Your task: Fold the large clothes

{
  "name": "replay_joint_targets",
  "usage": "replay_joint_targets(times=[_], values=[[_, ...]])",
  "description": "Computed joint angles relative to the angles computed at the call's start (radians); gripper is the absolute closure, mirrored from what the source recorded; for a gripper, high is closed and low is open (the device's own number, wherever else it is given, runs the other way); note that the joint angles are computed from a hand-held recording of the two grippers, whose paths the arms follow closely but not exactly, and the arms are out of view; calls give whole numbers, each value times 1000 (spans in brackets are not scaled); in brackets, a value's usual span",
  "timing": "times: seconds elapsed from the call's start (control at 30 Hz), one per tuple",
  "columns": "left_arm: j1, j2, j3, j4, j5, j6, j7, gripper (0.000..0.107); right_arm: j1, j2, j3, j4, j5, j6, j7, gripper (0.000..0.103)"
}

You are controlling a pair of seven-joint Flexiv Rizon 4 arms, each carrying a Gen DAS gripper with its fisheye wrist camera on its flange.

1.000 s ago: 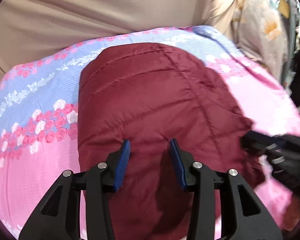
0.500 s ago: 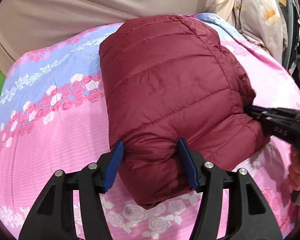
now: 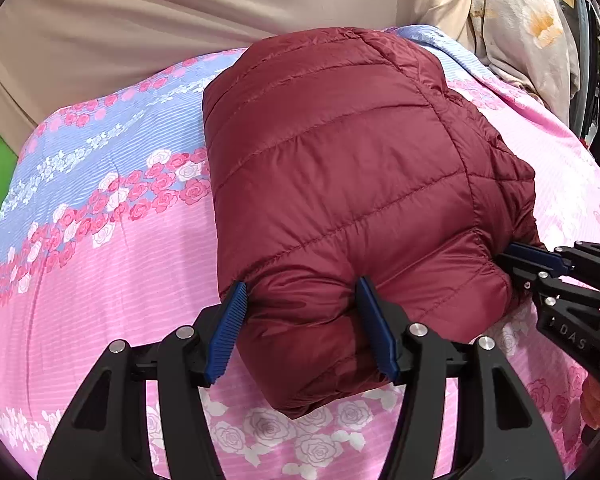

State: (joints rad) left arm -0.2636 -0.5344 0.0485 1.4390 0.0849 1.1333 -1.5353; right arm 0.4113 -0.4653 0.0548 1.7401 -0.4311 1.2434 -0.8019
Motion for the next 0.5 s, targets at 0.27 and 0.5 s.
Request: replay_joint_targets(times=[0.27,0.5], values=[[68,44,-76,51,-103,-7,72,47,-39,45,42,24,70,27,12,84],[139,39,-110,-6,-277,-23,150,15,-148,70,99,15,254,126,3,41]])
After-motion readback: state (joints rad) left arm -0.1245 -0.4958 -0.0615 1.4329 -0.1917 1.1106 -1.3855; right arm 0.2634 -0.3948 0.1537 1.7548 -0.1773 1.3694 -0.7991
